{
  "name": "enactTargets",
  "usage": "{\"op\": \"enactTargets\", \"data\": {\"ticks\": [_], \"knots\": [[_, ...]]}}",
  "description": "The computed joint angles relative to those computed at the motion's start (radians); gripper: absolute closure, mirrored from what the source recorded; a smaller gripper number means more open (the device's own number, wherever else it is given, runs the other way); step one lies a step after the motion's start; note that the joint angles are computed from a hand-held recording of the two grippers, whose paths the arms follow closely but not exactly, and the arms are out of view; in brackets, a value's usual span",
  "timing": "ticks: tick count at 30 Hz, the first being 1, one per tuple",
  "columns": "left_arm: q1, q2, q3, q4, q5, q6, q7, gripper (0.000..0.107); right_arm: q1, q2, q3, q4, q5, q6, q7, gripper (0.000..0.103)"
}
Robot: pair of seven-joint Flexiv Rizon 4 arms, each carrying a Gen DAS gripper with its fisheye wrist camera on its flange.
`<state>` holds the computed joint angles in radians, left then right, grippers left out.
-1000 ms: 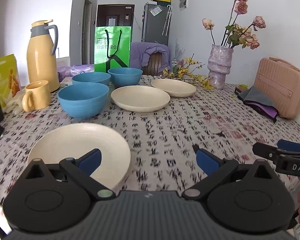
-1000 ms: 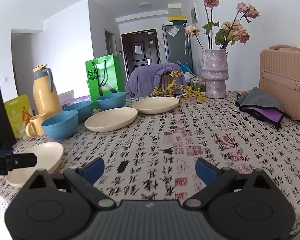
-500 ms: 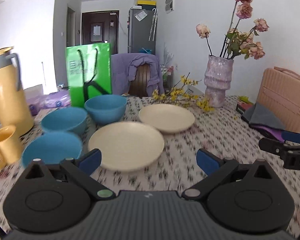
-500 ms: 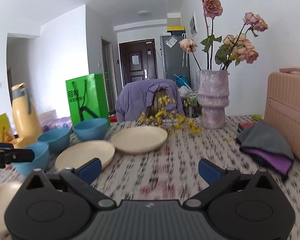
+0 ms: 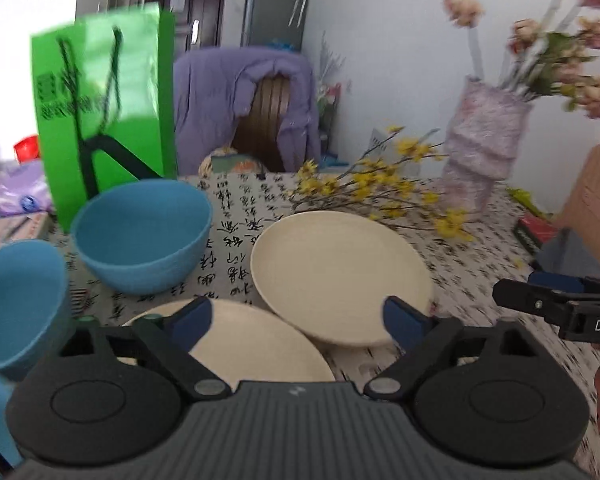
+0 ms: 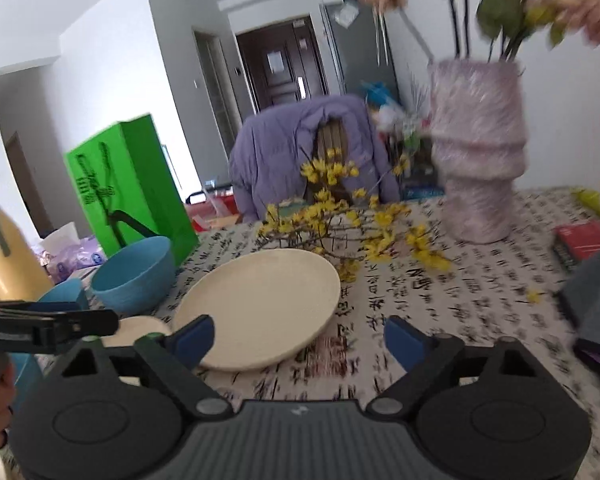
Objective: Organize plates and bowls
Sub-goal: 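Move both grippers to the second cream plate beside the vase, then close the left gripper on the second plate rim while the right gripper clamps it too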
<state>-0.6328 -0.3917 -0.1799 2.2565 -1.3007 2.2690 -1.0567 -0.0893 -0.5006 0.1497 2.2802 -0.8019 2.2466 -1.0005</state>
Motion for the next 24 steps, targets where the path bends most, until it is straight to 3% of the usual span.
{"op": "enactTargets", "data": {"ticks": [5,10,14,18,20,24], "knots": [[0.057,-0.103,-0.004,-0.174,-0.14,-0.071,0.189,0.035,-0.016,-0.143,0.036,-0.185,-0.084,-0.108,0.148,0.027],[0.137,-0.175,-0.096,-0.303,-0.311,-0.044,0.383,0.053,-0.031,-0.242,0.083,-0.295,-0.109,-0.187,0.176,0.054],[0.188,-0.197,-0.136,-0.314,-0.302,-0.033,0.369,0.055,-0.031,-0.28,0.104,-0.331,-0.092,-0.203,0.161,0.06],[0.218,-0.212,-0.162,-0.326,-0.313,-0.039,0.387,0.081,-0.048,-0.304,0.136,-0.356,-0.096,-0.231,0.154,0.075],[0.221,-0.226,-0.173,-0.342,-0.324,-0.016,0.407,0.085,-0.055,-0.311,0.15,-0.363,-0.092,-0.243,0.147,0.084],[0.213,-0.236,-0.167,-0.335,-0.294,0.006,0.396,0.09,-0.036,-0.308,0.145,-0.359,-0.044,-0.249,0.116,0.088]]}}
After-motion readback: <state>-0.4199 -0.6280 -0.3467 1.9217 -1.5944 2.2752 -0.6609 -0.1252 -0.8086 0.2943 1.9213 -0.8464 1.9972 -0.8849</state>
